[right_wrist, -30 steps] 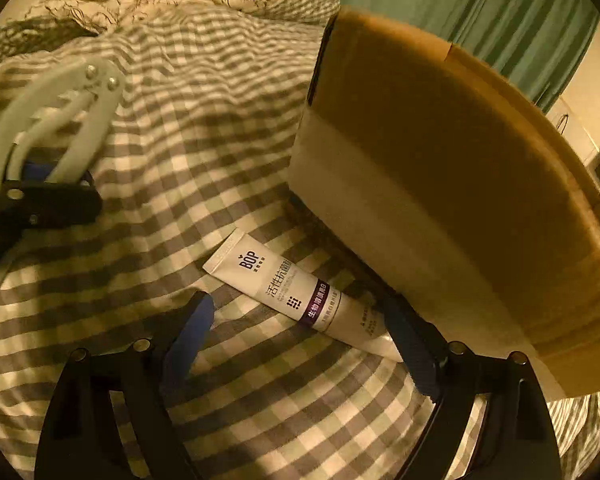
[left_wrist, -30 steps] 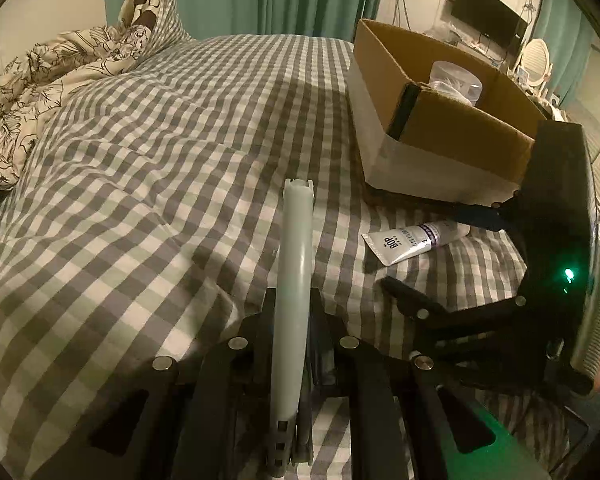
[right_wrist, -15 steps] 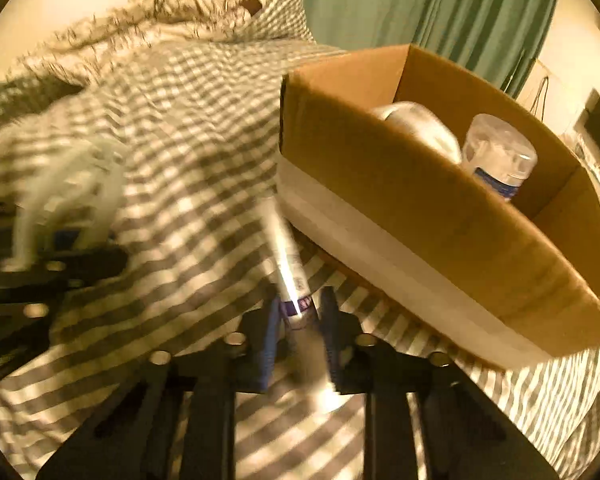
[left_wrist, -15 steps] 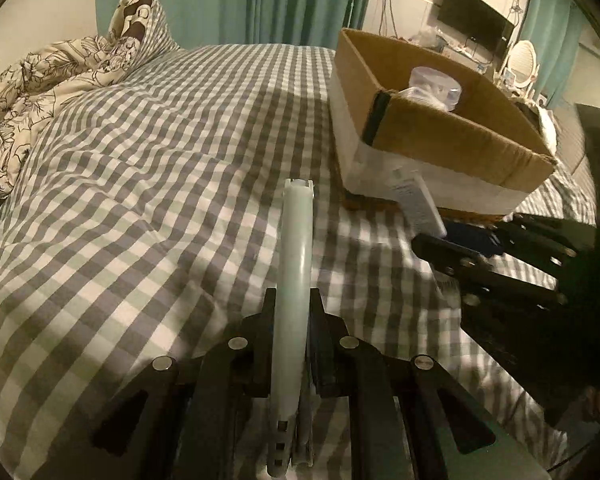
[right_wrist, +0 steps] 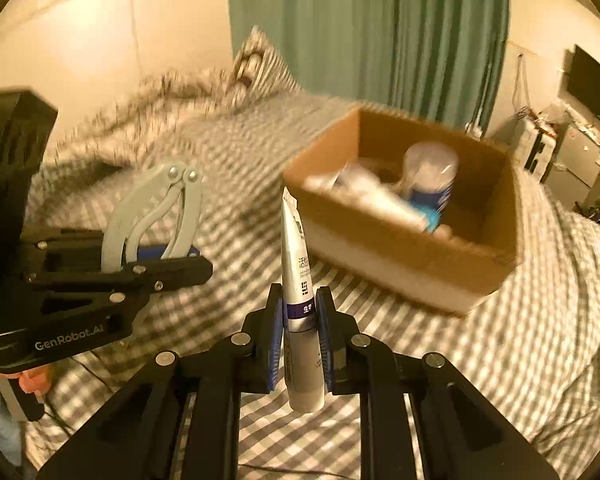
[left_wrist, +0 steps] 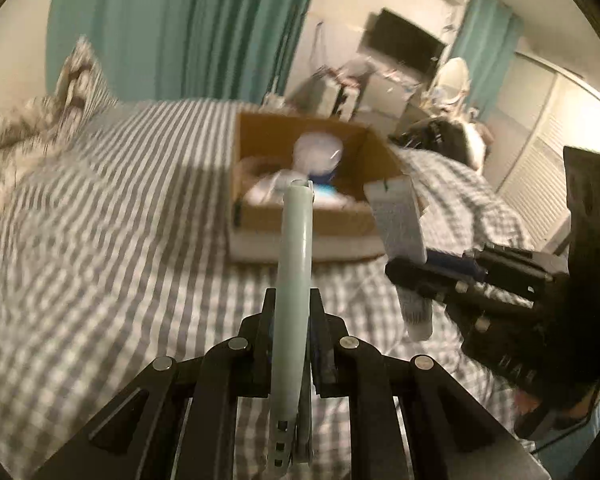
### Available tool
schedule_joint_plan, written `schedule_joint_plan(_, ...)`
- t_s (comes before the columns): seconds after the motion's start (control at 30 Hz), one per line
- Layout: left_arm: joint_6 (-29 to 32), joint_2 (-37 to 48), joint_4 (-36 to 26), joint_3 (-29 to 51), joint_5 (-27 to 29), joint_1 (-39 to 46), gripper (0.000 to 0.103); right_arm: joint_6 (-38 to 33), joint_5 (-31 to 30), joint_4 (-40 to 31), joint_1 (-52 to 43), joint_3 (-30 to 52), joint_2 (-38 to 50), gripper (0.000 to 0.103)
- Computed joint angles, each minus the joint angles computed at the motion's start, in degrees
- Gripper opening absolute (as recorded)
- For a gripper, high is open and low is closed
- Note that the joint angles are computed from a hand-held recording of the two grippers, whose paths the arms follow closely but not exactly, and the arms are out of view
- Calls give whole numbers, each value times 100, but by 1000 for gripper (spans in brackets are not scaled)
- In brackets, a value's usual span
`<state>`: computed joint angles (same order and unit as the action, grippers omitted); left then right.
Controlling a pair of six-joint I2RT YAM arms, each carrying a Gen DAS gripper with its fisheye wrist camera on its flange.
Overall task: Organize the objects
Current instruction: 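Place the clip and cream tube into the box and release both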
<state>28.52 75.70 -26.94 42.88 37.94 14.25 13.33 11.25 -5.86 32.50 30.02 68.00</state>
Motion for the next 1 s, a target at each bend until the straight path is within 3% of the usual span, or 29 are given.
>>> schedule_joint_plan(0.13, -292, -387, -286, 602, -107, -552, 13, -61, -17, -775, -463, 426, -999, 15)
schedule_joint_plan(0.3, -1055, -106, -75, 1665, -604, -1539, 13, -175, -201, -1182, -1180, 1305, -965, 15)
schedule_joint_plan(0.5, -1487, 1216, 261, 2766, -1155, -2296, 13, -220, -577, -1137, -1970, 2196, -14, 15)
schedule_joint_plan(0.67, -1387, 2140, 534, 3100, -1603, -2540, 13, -113, -963, -858, -2431, 2525, 1092, 15)
schedule_joint_plan(0.83, -1386, 3007, 612, 3378, -1585, -2638, 13, -12, -989, -490, -2638, 2745, 2271, 15)
schedule_joint_plan(1.0, -1426, 3514, 680, 3530, -1591, -2699, 13, -17, -1169, -148, -2912, 2722, 2772, 17)
